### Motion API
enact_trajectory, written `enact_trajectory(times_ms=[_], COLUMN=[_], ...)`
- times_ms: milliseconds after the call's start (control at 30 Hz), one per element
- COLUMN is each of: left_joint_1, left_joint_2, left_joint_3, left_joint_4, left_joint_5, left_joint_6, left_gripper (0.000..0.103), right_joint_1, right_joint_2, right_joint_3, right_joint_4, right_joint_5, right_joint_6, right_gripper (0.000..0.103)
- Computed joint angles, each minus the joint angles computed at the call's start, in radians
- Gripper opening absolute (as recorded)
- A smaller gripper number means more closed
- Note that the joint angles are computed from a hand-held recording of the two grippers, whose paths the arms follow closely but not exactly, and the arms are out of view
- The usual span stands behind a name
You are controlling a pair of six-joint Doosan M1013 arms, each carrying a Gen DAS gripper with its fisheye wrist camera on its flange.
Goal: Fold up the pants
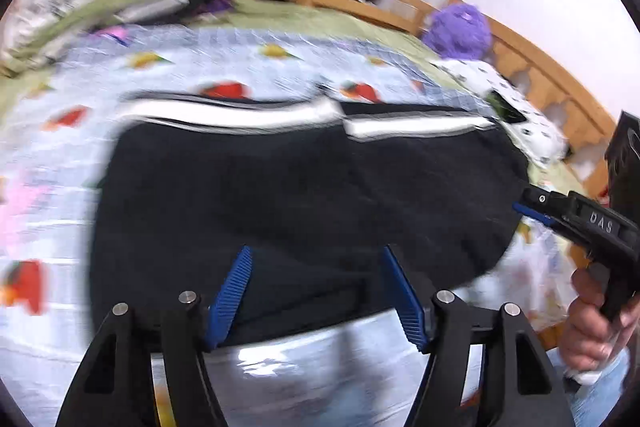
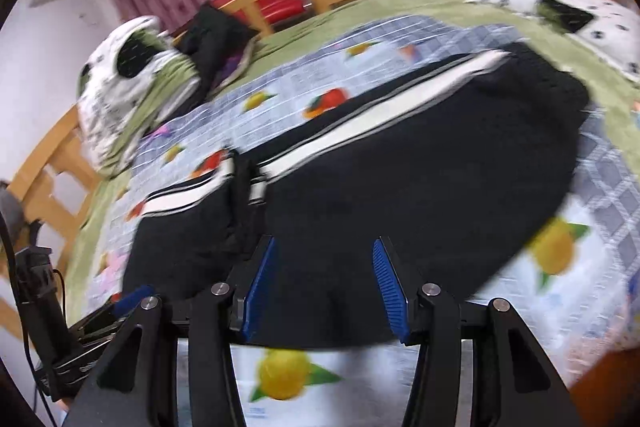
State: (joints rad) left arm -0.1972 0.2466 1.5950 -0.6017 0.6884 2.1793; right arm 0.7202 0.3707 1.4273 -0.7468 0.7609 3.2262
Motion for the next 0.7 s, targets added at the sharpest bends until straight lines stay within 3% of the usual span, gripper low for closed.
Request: enact_trajectory(times_ms=[133,233,333,400,433,500,533,567,633,667,700], left_joint_1=[0.033,0.069,0.089,0.114,0.128,0.146,0.153,0.158,0.166,0.170,0.172], left_joint_2=[-0.015,-0.002,0.017,0.025,0.031,0.043,0.047,0.049,0.048,0.046,0.046], left_joint_3=[0.021,0.012,-0.013,-0.023,-0.027,-0.039,-0.042,-0.045,-0.044,-0.043,-0.042], left_joint_4=[0.141,0.164,0.213,0.149,0.110,0.072,0.065,0.062,0.044,0.026,0.011], left_joint_5=[-0.112,-0.112,-0.107,-0.084,-0.068,-0.040,-0.029,-0.020,-0.016,-0.018,-0.021], left_joint_6=[-0.118,-0.200,-0.301,-0.278,-0.268,-0.272,-0.277,-0.284,-0.276,-0.261,-0.249], left_gripper=[0.066,0.066,0.066,0.066,0.066,0.066,0.066,0.066,0.066,0.066,0.066], right_joint_1=[-0.012,-0.024,-0.031,-0.042,-0.038,-0.035,-0.029,-0.019,-0.016,-0.017,-0.017], right_joint_2=[0.059,0.120,0.205,0.219,0.221,0.235,0.235,0.217,0.149,0.120,0.108], right_joint_3=[-0.077,-0.162,-0.269,-0.267,-0.264,-0.290,-0.293,-0.269,-0.167,-0.131,-0.117], right_joint_4=[0.079,0.193,0.315,0.386,0.359,0.377,0.349,0.268,0.105,0.043,0.013], right_joint_5=[-0.049,-0.052,0.072,0.053,0.046,0.060,0.064,0.037,-0.102,-0.124,-0.095], right_joint_6=[-0.152,-0.307,-0.436,-0.433,-0.402,-0.482,-0.487,-0.441,-0.241,-0.142,-0.095], right_gripper=[0.050,0.051,0.055,0.056,0.057,0.029,0.022,0.021,0.021,0.021,0.021])
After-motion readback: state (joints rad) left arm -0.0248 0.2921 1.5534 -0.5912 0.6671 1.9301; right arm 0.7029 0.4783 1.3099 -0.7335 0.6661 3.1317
